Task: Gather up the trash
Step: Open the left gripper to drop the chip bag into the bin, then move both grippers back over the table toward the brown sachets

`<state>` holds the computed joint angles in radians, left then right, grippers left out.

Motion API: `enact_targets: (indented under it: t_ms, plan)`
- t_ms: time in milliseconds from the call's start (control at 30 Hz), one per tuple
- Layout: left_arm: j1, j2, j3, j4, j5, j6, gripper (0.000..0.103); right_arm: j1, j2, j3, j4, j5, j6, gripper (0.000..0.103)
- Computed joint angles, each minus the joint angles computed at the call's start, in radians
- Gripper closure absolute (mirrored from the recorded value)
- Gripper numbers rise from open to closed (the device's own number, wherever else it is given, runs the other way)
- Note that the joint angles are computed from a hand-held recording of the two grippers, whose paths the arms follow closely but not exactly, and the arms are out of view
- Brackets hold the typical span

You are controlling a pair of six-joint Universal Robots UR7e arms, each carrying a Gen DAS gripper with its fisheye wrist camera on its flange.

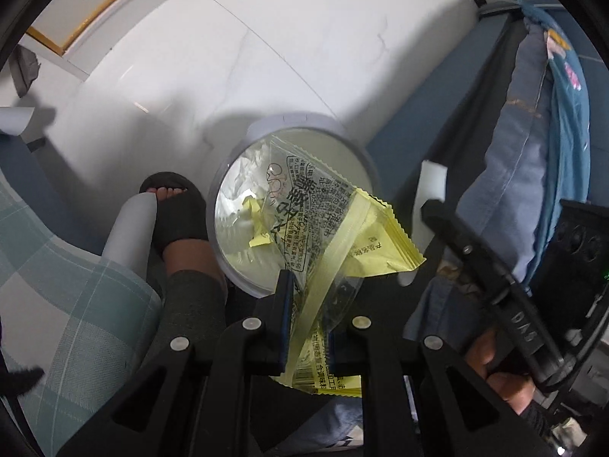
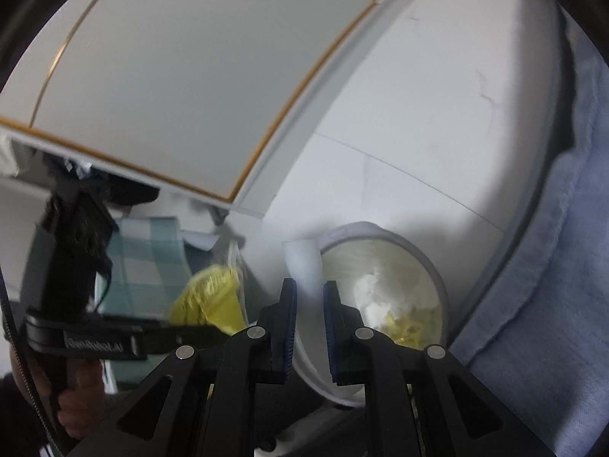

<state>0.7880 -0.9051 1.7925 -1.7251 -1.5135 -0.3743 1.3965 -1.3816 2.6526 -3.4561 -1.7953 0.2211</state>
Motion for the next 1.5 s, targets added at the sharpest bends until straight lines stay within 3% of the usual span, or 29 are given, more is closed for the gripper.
enact_targets:
  t_ms: [167, 533, 600, 700, 1067, 1200, 1300, 1500]
  plan:
    - [0.002, 0.025, -0.004, 0.002, 0.004, 0.011, 0.090, 0.028, 0.014, -0.015, 0.029, -0.063, 0.005, 0.085]
    - [0.025, 0.062, -0.018, 0.014, 0.013, 0.018, 0.084, 0.048, 0.018, -0.033, 0.097, -0.103, 0.040, 0.083]
    - [0.030, 0.060, -0.020, 0.006, 0.006, 0.014, 0.080, 0.052, 0.020, -0.035, 0.111, -0.108, 0.038, 0.083]
    - [0.031, 0.051, -0.007, -0.014, 0.006, 0.009, 0.061, 0.053, 0.016, -0.033, 0.122, -0.110, 0.041, 0.083]
    - [0.025, 0.037, -0.005, -0.009, 0.027, -0.002, 0.056, 0.087, -0.024, -0.028, 0.172, -0.143, 0.045, 0.079]
    - [-0.009, 0.001, 0.005, -0.054, 0.100, 0.006, 0.054, 0.108, -0.060, -0.036, 0.206, -0.168, 0.067, 0.067]
    - [-0.050, -0.035, 0.018, -0.093, 0.170, 0.002, 0.052, 0.133, -0.088, -0.044, 0.222, -0.178, 0.068, 0.065]
    - [-0.098, -0.136, 0.057, -0.218, 0.276, -0.003, 0.042, 0.260, -0.142, -0.072, 0.229, -0.262, 0.072, 0.055]
